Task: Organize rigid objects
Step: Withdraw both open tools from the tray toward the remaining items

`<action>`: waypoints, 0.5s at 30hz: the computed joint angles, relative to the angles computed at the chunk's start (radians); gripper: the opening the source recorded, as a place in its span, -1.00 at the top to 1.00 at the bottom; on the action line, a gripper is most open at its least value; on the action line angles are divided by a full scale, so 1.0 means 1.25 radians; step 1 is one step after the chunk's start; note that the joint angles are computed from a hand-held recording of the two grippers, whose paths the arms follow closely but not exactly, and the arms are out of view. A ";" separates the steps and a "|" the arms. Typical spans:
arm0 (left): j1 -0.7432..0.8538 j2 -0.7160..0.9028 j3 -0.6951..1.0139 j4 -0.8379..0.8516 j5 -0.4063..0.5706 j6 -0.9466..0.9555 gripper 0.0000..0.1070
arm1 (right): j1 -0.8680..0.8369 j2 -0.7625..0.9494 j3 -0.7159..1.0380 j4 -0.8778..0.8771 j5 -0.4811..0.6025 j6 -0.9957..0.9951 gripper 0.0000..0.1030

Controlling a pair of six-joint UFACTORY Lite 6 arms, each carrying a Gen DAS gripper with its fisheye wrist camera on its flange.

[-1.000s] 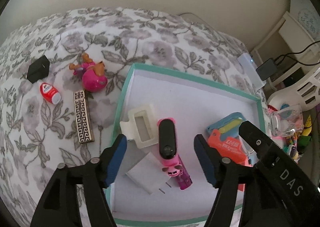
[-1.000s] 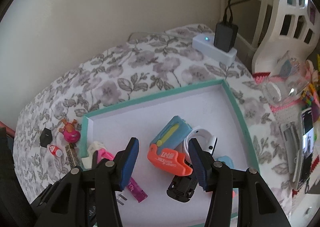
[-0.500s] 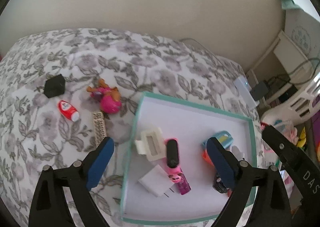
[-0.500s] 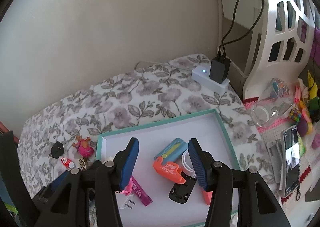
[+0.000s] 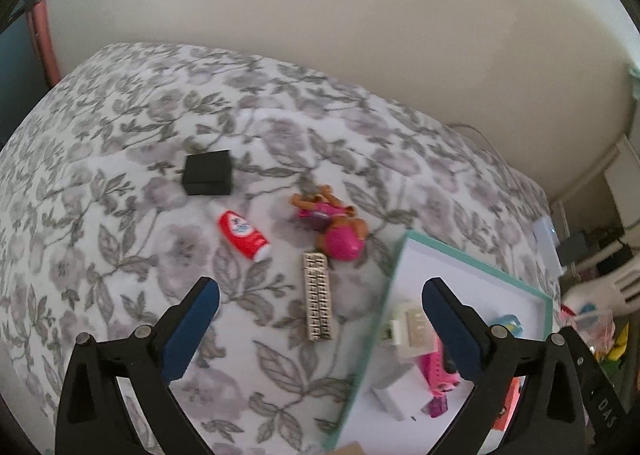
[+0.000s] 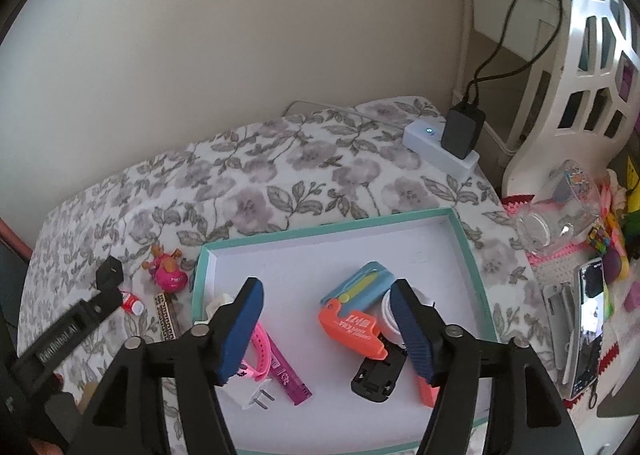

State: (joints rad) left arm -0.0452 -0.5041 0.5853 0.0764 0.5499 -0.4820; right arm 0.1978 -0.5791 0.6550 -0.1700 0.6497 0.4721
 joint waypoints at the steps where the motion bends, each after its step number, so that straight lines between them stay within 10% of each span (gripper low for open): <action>1: 0.014 -0.003 -0.001 0.002 0.000 0.003 -0.90 | 0.005 0.003 -0.003 -0.001 -0.005 0.006 -0.47; 15: 0.130 0.003 -0.006 0.036 0.008 0.034 -0.91 | 0.100 0.054 -0.026 -0.023 -0.062 0.072 -1.00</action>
